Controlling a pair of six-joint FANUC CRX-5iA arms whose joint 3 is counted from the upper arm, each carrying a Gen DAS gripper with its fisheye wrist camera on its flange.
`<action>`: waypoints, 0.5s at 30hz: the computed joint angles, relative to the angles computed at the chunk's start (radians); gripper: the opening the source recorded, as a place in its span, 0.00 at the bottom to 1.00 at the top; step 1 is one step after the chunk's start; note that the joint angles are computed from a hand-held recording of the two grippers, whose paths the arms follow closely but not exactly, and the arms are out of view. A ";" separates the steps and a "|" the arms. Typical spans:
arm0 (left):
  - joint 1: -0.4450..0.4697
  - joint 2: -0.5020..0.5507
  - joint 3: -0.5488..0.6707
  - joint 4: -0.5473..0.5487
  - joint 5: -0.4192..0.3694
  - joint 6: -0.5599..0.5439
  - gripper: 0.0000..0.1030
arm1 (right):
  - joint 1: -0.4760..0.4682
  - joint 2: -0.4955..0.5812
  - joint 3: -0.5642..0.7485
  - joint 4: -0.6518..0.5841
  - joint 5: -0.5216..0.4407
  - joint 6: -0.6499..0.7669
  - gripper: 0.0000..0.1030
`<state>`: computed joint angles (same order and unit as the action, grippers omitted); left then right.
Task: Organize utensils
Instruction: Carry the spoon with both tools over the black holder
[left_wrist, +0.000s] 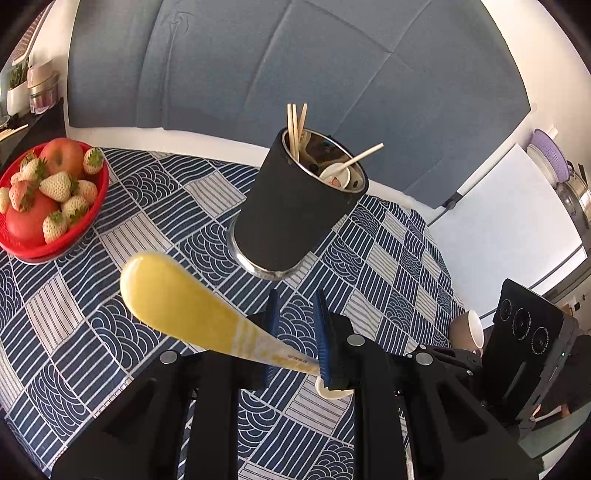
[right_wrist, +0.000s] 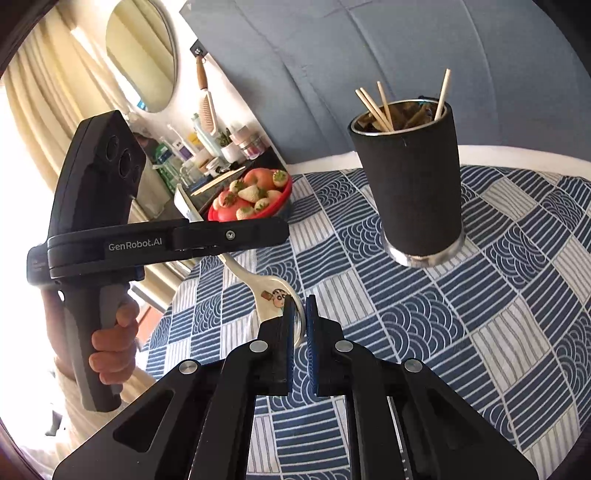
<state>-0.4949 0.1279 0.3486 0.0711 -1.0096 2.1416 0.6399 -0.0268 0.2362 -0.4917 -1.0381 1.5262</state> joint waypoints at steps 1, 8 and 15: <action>0.003 0.010 0.023 -0.006 -0.013 -0.002 0.19 | -0.007 0.014 0.021 -0.010 -0.008 0.007 0.06; 0.023 0.074 0.181 -0.037 -0.092 -0.029 0.19 | -0.058 0.106 0.173 -0.074 -0.059 0.063 0.06; 0.049 0.176 0.360 -0.021 -0.142 -0.103 0.19 | -0.112 0.194 0.321 -0.109 -0.096 0.098 0.06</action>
